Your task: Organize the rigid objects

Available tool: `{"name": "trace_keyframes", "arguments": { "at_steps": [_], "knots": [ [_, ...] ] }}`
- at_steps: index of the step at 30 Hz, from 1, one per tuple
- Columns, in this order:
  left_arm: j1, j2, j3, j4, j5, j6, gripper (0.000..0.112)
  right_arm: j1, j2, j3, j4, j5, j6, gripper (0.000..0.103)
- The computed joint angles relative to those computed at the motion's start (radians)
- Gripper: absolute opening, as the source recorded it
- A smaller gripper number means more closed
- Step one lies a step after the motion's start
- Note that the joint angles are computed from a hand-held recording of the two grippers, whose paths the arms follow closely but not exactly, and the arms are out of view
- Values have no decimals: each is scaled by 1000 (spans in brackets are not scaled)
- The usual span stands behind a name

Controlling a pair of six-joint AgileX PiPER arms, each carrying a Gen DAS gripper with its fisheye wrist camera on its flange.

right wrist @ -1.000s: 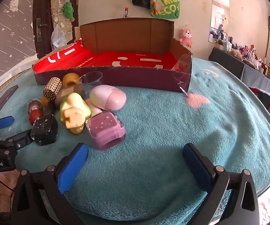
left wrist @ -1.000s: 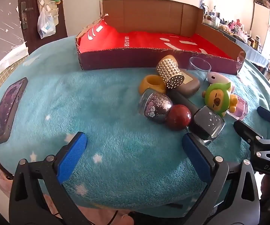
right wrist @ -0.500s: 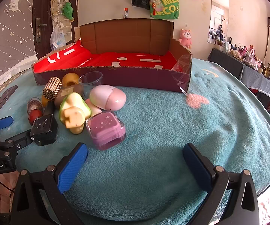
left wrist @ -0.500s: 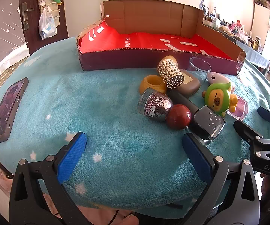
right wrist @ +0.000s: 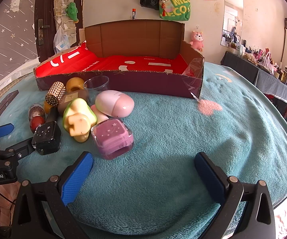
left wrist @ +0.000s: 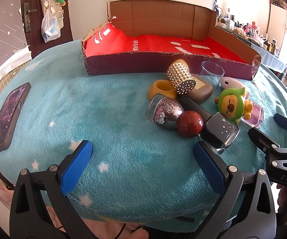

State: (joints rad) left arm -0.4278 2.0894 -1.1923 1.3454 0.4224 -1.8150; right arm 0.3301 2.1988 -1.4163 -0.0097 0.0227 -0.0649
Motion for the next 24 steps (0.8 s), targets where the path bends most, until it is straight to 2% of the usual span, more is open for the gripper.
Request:
{"name": "trace_keyframes", "arguments": {
  "at_steps": [8, 24],
  "knots": [
    [-1, 1, 0, 2, 1, -2, 103, -1, 0, -2, 15, 2, -16, 103],
    [-1, 3, 0, 7, 1, -7, 103, 1, 0, -1, -66, 1, 65, 103]
  ]
}}
